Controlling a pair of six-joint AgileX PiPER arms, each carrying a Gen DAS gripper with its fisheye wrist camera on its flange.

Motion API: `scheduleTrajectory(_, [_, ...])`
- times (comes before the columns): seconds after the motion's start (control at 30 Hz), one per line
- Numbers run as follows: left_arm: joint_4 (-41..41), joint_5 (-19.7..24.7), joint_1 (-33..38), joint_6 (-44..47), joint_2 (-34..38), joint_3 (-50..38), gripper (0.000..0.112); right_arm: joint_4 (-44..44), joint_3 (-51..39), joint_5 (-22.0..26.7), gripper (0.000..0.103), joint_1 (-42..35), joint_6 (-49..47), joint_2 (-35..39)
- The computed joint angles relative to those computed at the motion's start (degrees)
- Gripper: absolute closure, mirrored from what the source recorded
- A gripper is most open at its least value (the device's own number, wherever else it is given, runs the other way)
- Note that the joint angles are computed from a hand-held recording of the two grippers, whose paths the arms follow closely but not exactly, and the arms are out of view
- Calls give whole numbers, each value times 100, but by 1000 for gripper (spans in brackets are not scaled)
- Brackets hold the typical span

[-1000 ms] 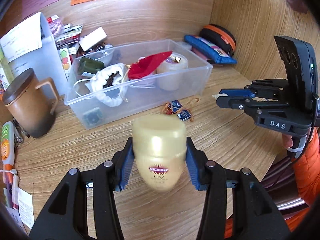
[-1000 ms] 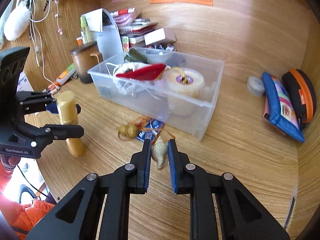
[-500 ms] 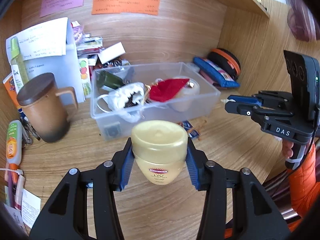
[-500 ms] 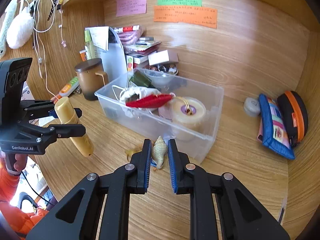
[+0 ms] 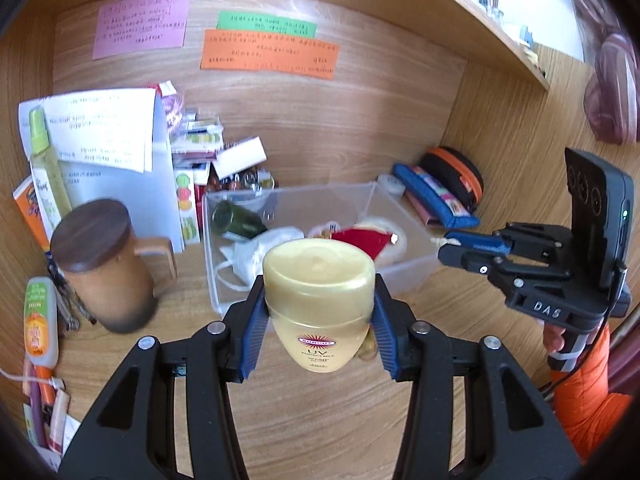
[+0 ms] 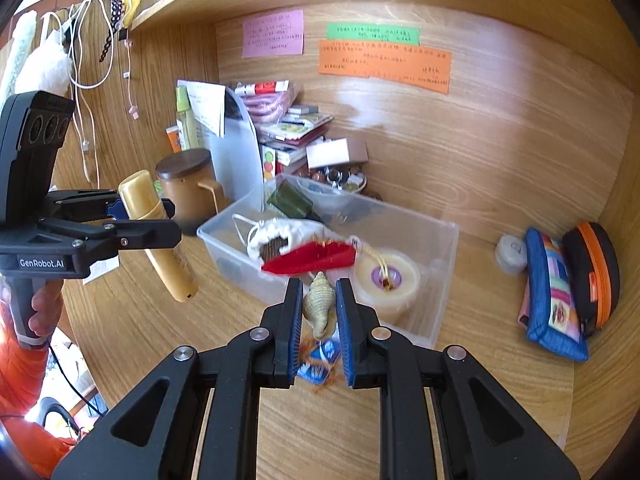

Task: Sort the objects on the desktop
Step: 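Lift the sunscreen bottle and shell and carry both over the bin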

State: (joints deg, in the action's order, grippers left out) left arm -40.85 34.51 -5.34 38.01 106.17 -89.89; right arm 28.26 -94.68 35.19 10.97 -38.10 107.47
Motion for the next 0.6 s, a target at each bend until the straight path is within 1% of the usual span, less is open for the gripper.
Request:
scheduleTrajectory(0.27, [447,240,15,-504,439,-1011,65,105,-866,317,88,-64,41,485])
scheduleTrajectory(0.6, [963,695,-31,-1127,1425,-2268,65,52,-1958,814,88,-49,286,1261])
